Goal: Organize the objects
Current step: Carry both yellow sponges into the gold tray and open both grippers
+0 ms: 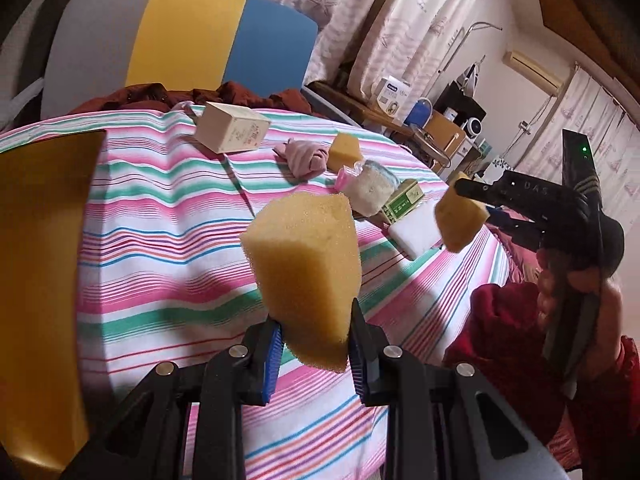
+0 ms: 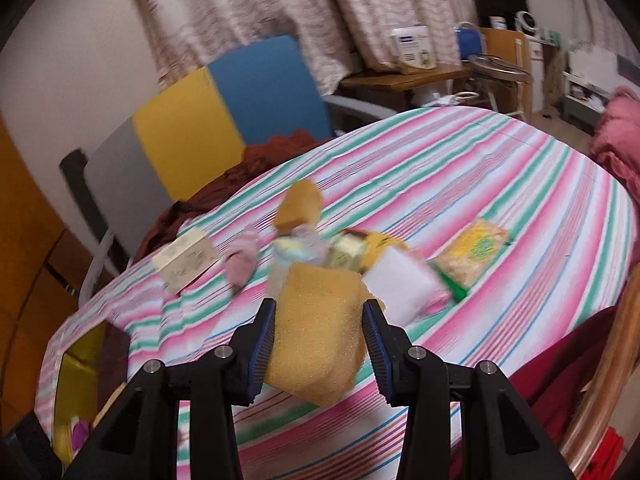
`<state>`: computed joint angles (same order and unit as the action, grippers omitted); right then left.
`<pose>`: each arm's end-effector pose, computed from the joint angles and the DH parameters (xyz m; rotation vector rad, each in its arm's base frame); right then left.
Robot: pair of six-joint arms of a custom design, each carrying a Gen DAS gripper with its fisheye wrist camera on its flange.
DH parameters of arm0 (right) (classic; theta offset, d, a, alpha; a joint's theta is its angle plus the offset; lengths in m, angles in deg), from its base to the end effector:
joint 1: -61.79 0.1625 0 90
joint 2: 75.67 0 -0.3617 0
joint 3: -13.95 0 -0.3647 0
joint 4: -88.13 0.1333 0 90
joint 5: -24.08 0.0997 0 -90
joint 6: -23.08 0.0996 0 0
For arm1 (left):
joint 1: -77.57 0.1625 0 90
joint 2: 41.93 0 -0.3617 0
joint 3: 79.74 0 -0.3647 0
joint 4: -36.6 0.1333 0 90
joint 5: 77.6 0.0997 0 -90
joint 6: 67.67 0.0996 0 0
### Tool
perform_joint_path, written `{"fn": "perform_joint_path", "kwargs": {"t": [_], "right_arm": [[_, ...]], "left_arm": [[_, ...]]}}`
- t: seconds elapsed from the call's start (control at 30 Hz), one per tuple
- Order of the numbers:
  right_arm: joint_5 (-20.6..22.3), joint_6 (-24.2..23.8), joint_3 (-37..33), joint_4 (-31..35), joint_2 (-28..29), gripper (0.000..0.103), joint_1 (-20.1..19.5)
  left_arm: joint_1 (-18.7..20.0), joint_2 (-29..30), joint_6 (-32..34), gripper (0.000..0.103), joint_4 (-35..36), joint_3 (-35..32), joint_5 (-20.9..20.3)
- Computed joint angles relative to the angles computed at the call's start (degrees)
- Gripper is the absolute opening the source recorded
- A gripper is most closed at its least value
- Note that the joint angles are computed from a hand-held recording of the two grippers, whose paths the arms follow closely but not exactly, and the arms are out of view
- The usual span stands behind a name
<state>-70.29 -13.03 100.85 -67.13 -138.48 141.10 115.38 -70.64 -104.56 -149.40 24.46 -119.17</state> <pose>0.0051 -0.6509 0.3262 0.5469 -2.5979 0.8748 -0.2875 -0.4861 -0.0438 0.1335 2.5495 -1.1308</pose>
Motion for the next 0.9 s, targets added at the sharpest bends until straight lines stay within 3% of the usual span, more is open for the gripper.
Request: {"fn": "perform_joint_path", "kwargs": {"t": [0.17, 0.33, 0.57, 0.9], "right_arm": [[1.3, -2.0, 5.5, 1.0, -2.2, 0.044, 1.8], [2.5, -0.8, 8.2, 4.9, -2.9, 0.044, 3.3], [3.9, -2.2, 11.8, 7.6, -2.1, 0.044, 7.5], [4.6, -1.4, 10.9, 12.2, 5.2, 0.044, 15.3]], "left_arm": [[-1.2, -1.9, -1.9, 0.028, -1.9, 3.4, 1.3], [-2.8, -4.1, -3.5, 0.028, -3.1, 6.9, 3.9], [-5.1, -9.7, -10.0, 0.028, -3.6, 14.7, 8.9], [-6.3, -24.0, -28.8, 0.028, 7.7, 28.7, 16.6]]}}
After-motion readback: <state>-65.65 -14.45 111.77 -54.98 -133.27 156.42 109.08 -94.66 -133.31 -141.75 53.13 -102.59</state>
